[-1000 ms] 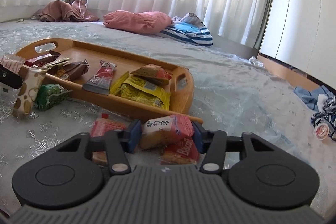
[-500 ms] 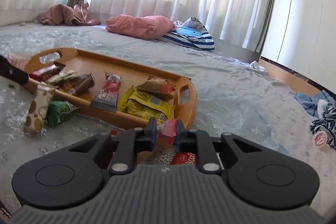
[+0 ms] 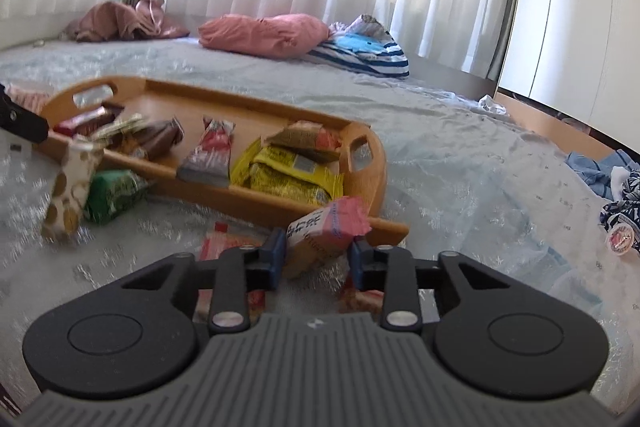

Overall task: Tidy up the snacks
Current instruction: 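Close the left gripper on the white packet while the right gripper grasps the pink packet, then carry the white and pink packets onto the tray and open both grippers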

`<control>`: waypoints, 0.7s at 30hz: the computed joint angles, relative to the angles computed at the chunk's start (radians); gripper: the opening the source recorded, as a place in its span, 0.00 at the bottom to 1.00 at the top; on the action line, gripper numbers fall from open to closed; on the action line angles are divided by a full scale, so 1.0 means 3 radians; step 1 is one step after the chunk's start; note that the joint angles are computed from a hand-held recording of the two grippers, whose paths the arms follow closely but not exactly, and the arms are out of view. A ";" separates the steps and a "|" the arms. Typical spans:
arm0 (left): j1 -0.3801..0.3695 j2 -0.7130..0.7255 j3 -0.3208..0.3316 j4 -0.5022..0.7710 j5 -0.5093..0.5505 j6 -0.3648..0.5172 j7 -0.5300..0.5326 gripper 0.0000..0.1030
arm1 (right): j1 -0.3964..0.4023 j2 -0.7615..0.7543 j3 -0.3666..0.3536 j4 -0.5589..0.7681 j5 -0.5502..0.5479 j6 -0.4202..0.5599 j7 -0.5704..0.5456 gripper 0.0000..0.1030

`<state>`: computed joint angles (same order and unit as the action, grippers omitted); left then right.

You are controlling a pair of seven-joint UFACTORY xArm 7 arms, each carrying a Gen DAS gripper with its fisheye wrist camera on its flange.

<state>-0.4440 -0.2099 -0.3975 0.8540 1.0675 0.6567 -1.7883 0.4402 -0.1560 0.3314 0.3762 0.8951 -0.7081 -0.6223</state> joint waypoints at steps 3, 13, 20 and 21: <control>0.0016 -0.0029 0.0035 -0.0011 -0.0027 -0.0074 0.0008 0.31 | 0.0016 -0.0079 0.0016 -0.0010 0.0000 0.0002 0.0043 0.25; 0.0124 0.0061 0.0081 0.0152 0.0062 -0.0130 0.0173 0.31 | -0.0100 -0.0385 -0.0016 0.0050 -0.0344 0.0324 0.0633 0.21; 0.0133 0.0277 0.0213 0.0323 0.0077 -0.0252 0.0362 0.31 | -0.0204 -0.0230 -0.0249 0.0299 -0.1080 0.0639 0.1385 0.21; 0.0125 0.0311 0.0235 0.0347 0.0051 -0.0256 0.0405 0.31 | -0.0172 -0.0203 -0.0362 0.0323 -0.1296 0.0691 0.1592 0.21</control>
<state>-0.4066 -0.1167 -0.3271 0.9582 1.0828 0.5800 -1.6669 0.3887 -0.2168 0.2229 0.4731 0.5062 -0.5008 -0.1446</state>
